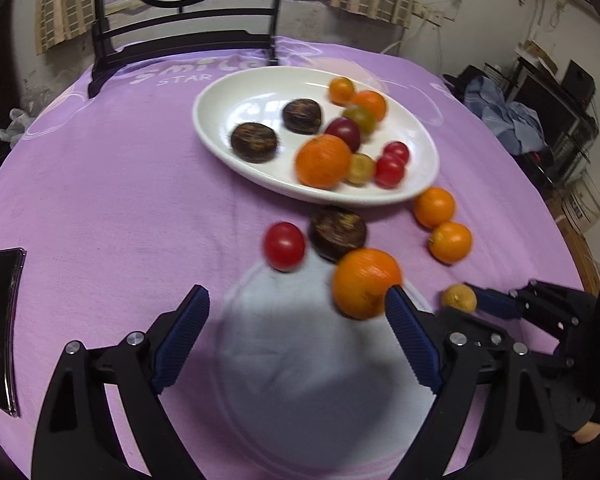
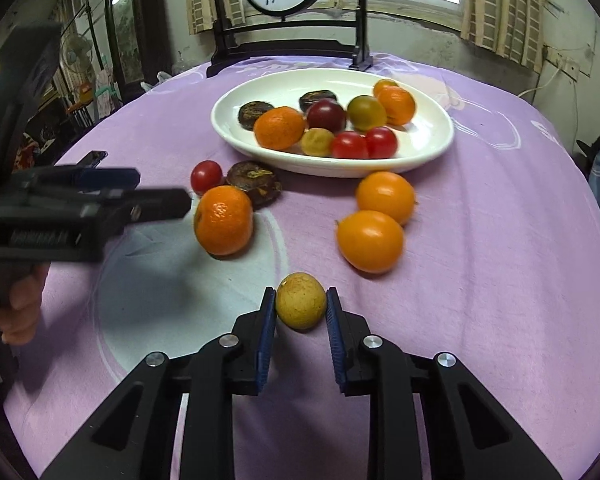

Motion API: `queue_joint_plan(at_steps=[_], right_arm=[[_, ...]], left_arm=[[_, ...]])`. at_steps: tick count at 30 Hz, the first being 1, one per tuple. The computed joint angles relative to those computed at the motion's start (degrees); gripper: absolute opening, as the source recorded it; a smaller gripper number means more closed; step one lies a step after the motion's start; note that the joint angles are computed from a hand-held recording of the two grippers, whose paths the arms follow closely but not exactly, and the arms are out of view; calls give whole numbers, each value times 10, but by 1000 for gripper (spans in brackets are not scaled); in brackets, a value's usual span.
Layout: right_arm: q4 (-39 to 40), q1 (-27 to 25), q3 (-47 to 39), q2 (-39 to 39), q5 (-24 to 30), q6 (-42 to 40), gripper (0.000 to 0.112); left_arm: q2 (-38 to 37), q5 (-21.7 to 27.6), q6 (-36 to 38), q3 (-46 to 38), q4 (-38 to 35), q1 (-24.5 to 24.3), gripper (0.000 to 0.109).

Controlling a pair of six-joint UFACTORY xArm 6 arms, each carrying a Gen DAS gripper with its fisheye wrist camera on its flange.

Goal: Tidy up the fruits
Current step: 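Grasp a mandarin with the left tool while the right tool grasps a yellow-green fruit, then place the mandarin and yellow-green fruit on the white plate, opening both tools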

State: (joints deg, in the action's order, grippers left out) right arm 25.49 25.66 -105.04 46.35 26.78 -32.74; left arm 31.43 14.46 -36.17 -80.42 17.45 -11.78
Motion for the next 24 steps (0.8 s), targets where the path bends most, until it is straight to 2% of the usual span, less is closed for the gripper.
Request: queue_joint_plan(at_steps=[3, 8, 11, 15, 17, 22, 24], right_arm=[[10, -5, 11, -7, -5, -5, 25], [18, -12, 25, -15, -10, -9, 25], [35, -16, 33, -22, -13, -19, 25], [48, -18, 41, -27, -13, -34, 25], [50, -19, 42, -28, -13, -38, 25], [64, -19, 43, -29, -12, -49, 25], [69, -19, 42, -28, -11, -52, 25]], left_arm=[[5, 6, 23, -5, -15, -15, 87], [35, 40, 15, -47, 6, -26, 85], [61, 67, 64, -84, -59, -29, 64], [87, 85, 64, -125, -63, -31, 55], [94, 87, 68, -136, -67, -32, 45], [77, 81, 101, -113, -110, -31, 43], [60, 72, 97, -89, -106, -30, 43]])
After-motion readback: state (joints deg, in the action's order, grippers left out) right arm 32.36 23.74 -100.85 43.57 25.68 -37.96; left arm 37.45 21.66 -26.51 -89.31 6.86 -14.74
